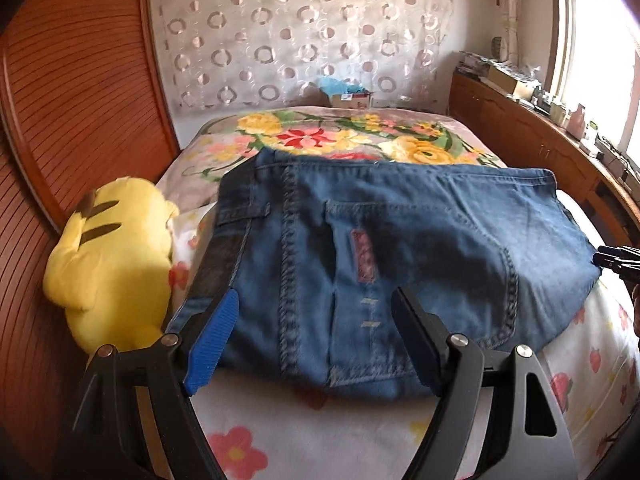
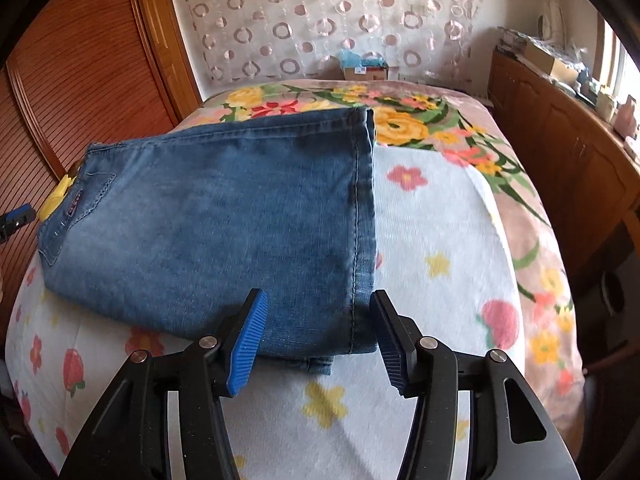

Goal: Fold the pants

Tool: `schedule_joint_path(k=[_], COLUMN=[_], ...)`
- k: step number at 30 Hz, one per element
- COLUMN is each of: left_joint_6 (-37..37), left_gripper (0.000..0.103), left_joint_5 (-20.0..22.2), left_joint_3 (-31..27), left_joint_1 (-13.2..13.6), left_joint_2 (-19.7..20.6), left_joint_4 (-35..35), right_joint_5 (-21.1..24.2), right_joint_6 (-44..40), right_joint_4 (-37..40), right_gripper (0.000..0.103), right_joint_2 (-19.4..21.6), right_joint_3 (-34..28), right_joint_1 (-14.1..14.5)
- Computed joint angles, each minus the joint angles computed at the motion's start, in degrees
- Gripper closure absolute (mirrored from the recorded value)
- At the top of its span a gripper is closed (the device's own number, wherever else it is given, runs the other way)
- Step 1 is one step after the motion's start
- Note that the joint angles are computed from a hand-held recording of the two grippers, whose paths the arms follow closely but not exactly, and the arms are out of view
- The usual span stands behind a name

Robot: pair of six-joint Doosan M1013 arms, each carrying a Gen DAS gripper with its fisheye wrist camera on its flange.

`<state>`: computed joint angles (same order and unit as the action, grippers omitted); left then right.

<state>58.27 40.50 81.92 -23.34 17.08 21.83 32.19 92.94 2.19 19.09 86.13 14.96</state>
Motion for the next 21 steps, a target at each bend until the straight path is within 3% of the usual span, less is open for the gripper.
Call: schedule_joint_path(k=[13,21], left_joint_6=[-2.4,-5.9], left_gripper=[0.023,0.023], left_joint_5=[0.7,0.7], left_joint_3=[2.4,4.1], left_joint_1=[0.3,1.8], left_joint_2=[-1.4,-1.6], left_joint_4=[1.8,2.5], right_joint_5=[1.2,0.9], right_joint_6=[-0.9,3.5], right_joint_4=[1.5,-3.4], right_gripper=[0.048,0.048], right_joint_2=[1.3,1.7], right_joint_3=[-1.1,-1.3], right_joint_1=[0.2,1.2])
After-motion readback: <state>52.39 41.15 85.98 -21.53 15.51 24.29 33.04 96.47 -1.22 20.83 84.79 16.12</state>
